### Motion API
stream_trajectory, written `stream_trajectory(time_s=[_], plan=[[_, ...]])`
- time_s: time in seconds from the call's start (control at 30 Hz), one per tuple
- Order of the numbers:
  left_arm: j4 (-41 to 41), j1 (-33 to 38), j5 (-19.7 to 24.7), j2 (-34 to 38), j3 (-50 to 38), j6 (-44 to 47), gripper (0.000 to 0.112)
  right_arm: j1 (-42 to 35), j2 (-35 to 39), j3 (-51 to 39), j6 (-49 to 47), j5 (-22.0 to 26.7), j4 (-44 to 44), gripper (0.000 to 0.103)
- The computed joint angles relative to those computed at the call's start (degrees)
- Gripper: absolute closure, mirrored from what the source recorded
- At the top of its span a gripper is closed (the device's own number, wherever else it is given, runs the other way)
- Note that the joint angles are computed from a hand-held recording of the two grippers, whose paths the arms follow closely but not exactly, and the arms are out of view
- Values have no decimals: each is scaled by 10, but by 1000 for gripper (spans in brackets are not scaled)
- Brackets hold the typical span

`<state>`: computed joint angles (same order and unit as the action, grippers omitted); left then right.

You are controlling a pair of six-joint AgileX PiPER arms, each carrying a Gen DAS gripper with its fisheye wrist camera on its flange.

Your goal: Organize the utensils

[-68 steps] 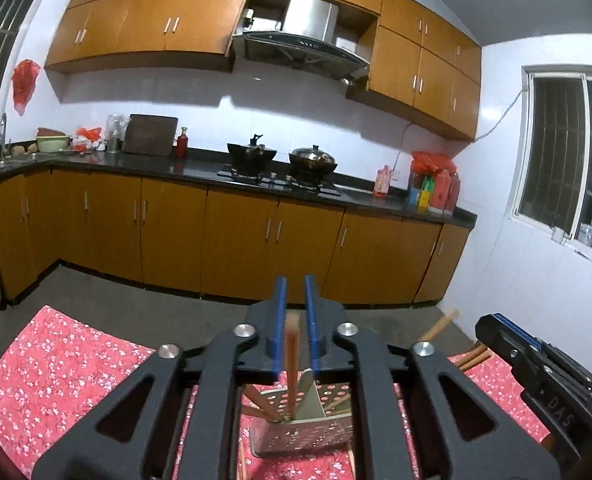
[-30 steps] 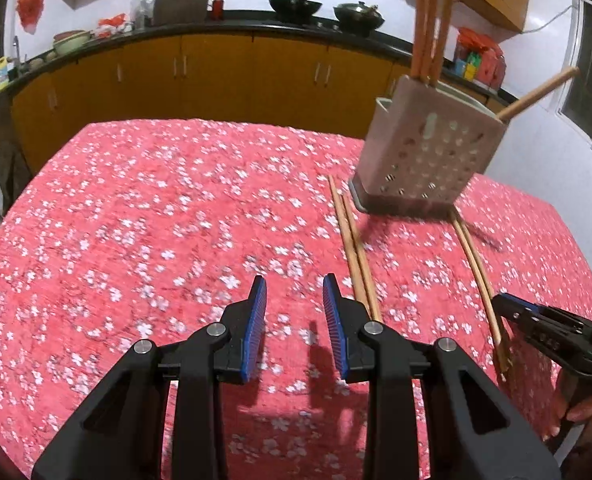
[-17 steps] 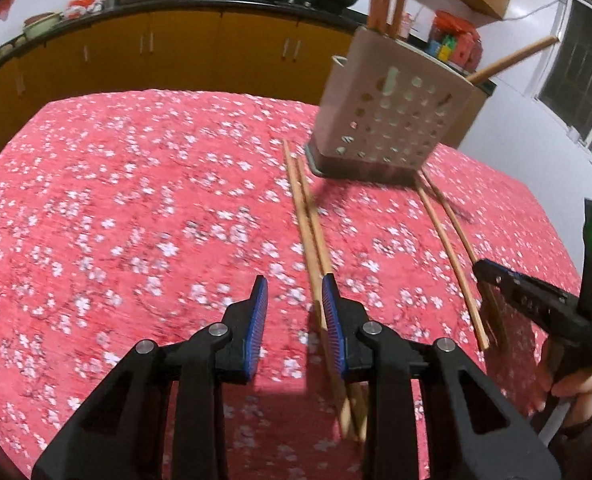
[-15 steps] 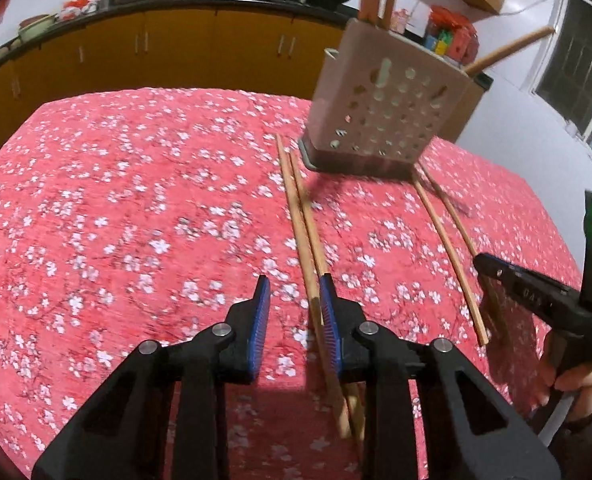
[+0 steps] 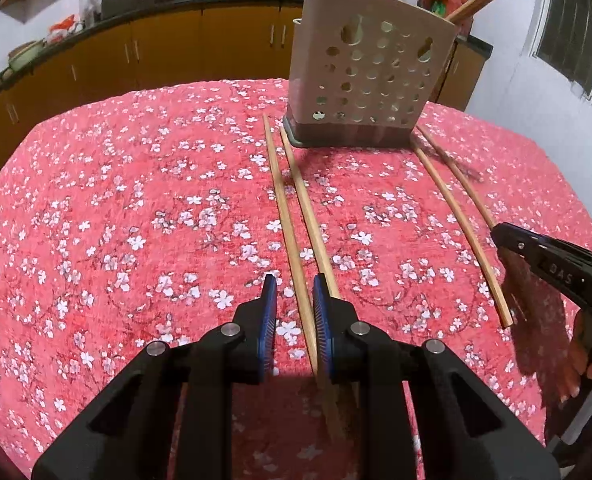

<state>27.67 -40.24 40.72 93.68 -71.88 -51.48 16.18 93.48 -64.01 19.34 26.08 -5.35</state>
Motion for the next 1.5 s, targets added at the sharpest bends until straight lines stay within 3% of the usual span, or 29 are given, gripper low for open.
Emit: stream_trajectory(time_s=[0.07, 0.17, 0.53, 0.7, 1.23, 1.5], plan=[[22, -6, 12, 8, -7, -15, 102, 4, -2, 2, 8, 0, -12, 95], [24, 1, 18, 6, -6, -15, 105, 4, 0, 0, 4, 0, -12, 95], [3, 87, 7, -20, 18, -16, 105, -2, 9, -6, 52, -10, -59, 95], [37, 73, 3, -20, 27, -43, 105, 2, 8, 1, 73, -20, -87, 95], [-26, 105, -52, -65, 75, -12, 103, -5, 1, 11, 45, -29, -52, 94], [-26, 103, -49, -64, 72, -14, 103, -9, 0, 12, 32, -32, -37, 94]])
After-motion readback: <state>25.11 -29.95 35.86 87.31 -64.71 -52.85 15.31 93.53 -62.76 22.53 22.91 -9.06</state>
